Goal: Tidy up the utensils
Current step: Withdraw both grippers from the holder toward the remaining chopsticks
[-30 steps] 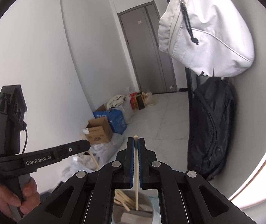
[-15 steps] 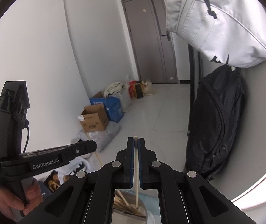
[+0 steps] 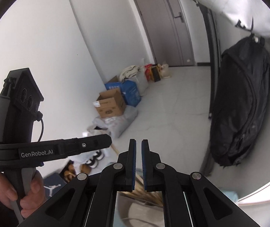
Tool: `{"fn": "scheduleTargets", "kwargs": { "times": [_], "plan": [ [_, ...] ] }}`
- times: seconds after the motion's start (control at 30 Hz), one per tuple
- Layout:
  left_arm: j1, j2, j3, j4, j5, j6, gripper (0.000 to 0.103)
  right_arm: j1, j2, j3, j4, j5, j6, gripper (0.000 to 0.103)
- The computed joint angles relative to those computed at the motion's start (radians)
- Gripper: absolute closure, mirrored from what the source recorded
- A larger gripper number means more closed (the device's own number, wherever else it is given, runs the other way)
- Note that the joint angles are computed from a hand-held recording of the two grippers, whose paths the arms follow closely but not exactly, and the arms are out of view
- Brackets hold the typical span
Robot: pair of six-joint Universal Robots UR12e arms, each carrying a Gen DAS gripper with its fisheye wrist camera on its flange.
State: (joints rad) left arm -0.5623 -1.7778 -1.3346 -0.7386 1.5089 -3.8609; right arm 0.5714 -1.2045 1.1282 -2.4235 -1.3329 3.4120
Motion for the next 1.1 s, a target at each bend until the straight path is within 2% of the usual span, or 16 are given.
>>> {"fn": "scheduleTargets", "kwargs": {
  "times": [0.03,0.1,0.2,0.23,0.3,0.33,0.47,0.57,0.83,0.93,1.1],
  "plan": [
    [-0.002,0.004,-0.003,0.002,0.007,0.004,0.099,-0.004,-0.004,0.01,-0.014,0.015,0.022,0.094],
    [-0.011,0.007,0.002,-0.015,0.045,0.013,0.087,-0.006,-0.013,0.027,-0.035,0.017,0.053,0.086],
    [-0.028,0.012,0.005,-0.037,0.111,0.02,0.072,-0.002,-0.028,0.046,-0.055,-0.004,0.074,0.078],
    [-0.031,0.016,0.001,-0.033,0.125,0.021,0.071,-0.001,-0.034,0.053,-0.061,-0.012,0.081,0.077],
    [-0.043,0.024,-0.003,-0.042,0.174,0.016,0.071,0.001,-0.044,0.064,-0.072,-0.022,0.093,0.06],
    [-0.047,0.026,-0.005,-0.038,0.19,0.017,0.071,0.001,-0.051,0.074,-0.088,-0.027,0.101,0.057],
    [-0.063,0.036,-0.006,-0.05,0.248,0.024,0.069,0.007,-0.072,0.091,-0.108,-0.044,0.101,0.056],
    [-0.074,0.041,-0.006,-0.059,0.282,0.019,0.054,0.015,-0.086,0.103,-0.124,-0.061,0.097,0.052],
    [-0.111,0.06,-0.012,-0.067,0.364,0.02,0.052,0.038,-0.122,0.144,-0.168,-0.092,0.098,0.036],
    [-0.127,0.062,-0.013,-0.07,0.396,0.02,0.041,0.042,-0.136,0.167,-0.188,-0.093,0.108,0.033],
    [-0.155,0.074,-0.026,-0.071,0.445,0.014,0.04,0.054,-0.167,0.21,-0.202,-0.109,0.117,0.027]
  ]
}}
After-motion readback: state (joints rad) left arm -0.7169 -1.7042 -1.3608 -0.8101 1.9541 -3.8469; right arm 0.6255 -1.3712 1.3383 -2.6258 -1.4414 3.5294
